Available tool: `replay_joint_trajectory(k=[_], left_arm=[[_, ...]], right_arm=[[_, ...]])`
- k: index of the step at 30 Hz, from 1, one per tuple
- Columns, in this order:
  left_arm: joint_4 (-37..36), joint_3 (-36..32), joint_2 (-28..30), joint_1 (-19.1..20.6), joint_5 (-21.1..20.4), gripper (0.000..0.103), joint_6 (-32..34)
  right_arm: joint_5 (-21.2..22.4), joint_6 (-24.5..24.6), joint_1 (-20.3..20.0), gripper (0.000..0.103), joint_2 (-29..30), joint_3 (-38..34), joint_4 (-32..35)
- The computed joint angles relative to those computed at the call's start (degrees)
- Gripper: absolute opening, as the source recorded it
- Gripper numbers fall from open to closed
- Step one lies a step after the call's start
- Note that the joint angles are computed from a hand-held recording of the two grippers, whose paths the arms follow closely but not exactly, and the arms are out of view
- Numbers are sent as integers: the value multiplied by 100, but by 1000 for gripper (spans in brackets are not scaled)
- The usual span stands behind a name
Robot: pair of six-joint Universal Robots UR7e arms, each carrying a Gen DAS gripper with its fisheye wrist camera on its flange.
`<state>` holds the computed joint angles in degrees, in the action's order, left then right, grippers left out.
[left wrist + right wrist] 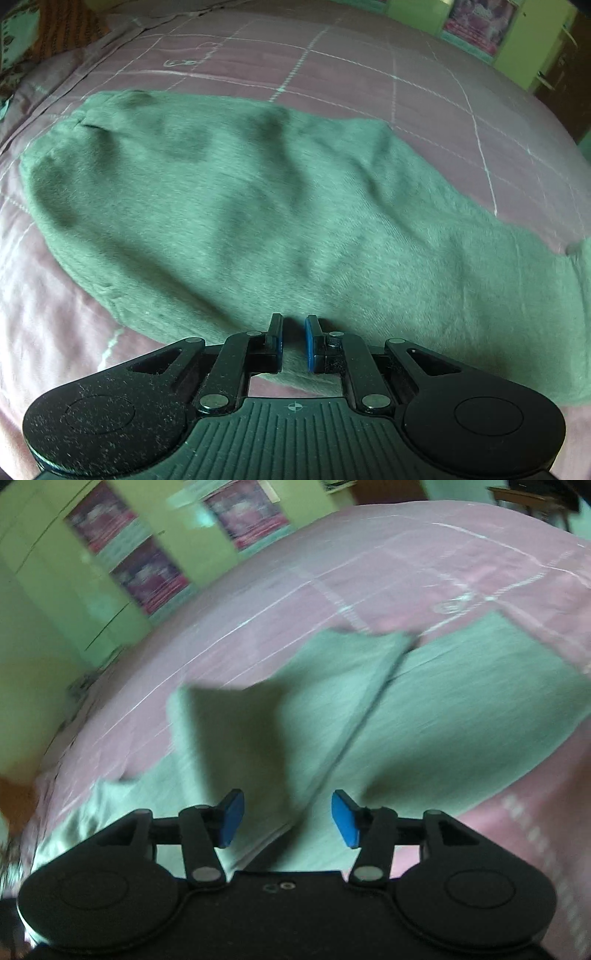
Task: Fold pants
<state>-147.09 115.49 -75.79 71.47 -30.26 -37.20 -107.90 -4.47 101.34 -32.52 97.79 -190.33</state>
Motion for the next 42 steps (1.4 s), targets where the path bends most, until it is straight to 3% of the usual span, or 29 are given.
replay_joint_trajectory(k=[3,7,9,11,13,18,21,23,25,27,29,32,34,36,37,40,42], left_arm=[[118,-47,63,12,58,11,-68],[153,-69,48,40,9,13,-101],[175,-68,47,43,14,13,-122],[226,-88,68,37,49,13,-139],[242,-103,92,40,93,13,-96],[211,-82,94,13,147,13,-67],[125,-46,97,4,171,13,7],[137,-46,108,-2,199,13,63],[181,-46,100,-8,211,13,49],[215,-53,88,-7,199,13,20],[218,-56,90,-5,198,13,13],[239,-54,105,-16,244,14,1],[239,-49,116,-20,267,14,23],[225,-44,117,-18,273,14,40],[211,-43,121,-16,277,14,54],[184,-35,131,-18,298,14,76],[143,-23,144,-24,323,14,83]], right_arm=[[-237,81,-158,51,64,-257,134],[-243,186,-290,40,394,-791,200],[-296,229,-317,29,607,-1124,254],[-310,349,-329,6,710,-1313,330],[-132,345,-301,5,633,-1211,198],[103,-698,5,5,262,-676,-1099],[-256,-1047,22,5,-49,-50,-2062],[-790,-1082,-125,5,-199,237,-1820],[-1218,-763,-309,5,-274,442,-1378],[-1253,-565,-395,6,-261,542,-1305],[-1165,-506,-396,22,-229,520,-1336],[-607,-92,-539,46,-341,492,-1138],[-573,17,-561,42,-350,386,-926],[-736,-20,-521,23,-297,317,-930],[-920,-112,-491,8,-279,228,-885],[-926,-134,-450,7,-339,204,-787],[-732,-470,-394,7,-400,244,-1036]])
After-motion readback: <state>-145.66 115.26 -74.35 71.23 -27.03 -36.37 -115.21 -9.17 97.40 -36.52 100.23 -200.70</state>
